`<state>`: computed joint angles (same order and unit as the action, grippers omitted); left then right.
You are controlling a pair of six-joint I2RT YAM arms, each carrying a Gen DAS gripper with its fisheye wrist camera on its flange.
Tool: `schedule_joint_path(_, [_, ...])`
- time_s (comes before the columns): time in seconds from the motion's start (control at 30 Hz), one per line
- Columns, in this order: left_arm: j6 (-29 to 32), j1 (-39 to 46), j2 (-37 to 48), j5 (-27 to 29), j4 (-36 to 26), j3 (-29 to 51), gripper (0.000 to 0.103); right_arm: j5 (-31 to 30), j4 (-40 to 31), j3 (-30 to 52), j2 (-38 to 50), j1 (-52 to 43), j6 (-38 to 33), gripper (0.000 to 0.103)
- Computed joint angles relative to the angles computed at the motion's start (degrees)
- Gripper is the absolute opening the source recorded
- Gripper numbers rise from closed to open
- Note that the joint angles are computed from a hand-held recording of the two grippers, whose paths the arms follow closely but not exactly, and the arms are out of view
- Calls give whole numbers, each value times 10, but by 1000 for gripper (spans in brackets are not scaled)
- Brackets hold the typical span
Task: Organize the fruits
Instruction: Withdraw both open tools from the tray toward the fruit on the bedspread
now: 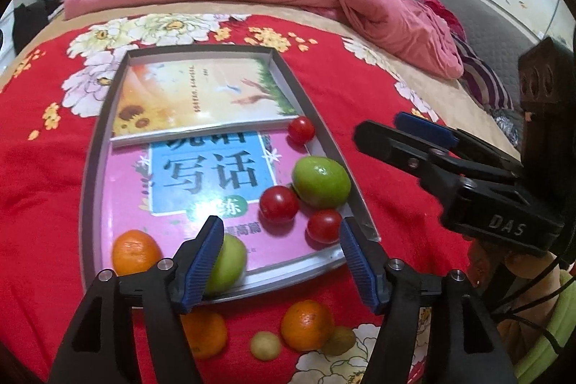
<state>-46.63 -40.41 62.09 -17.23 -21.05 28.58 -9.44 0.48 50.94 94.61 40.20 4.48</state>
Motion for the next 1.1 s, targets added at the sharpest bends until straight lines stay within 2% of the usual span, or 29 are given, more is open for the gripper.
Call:
schedule_joint_path(0.1, [-2, 5, -18, -6, -15, -1, 72, 0, 11, -8, -10, -2, 5, 79])
schedule_joint_path(0.37, [-16, -5, -46, -39, -56, 7, 76, 6, 15, -14, -23, -1, 9, 81])
schedule_joint_path(0.43, [-22, -5, -55, -48, -66, 8, 77, 15, 18, -16, -25, 3, 5, 86])
schedule_joint_path(1.1, [-76, -31, -128, -92, -159, 9, 80, 51, 19, -37, -64, 26, -21, 93])
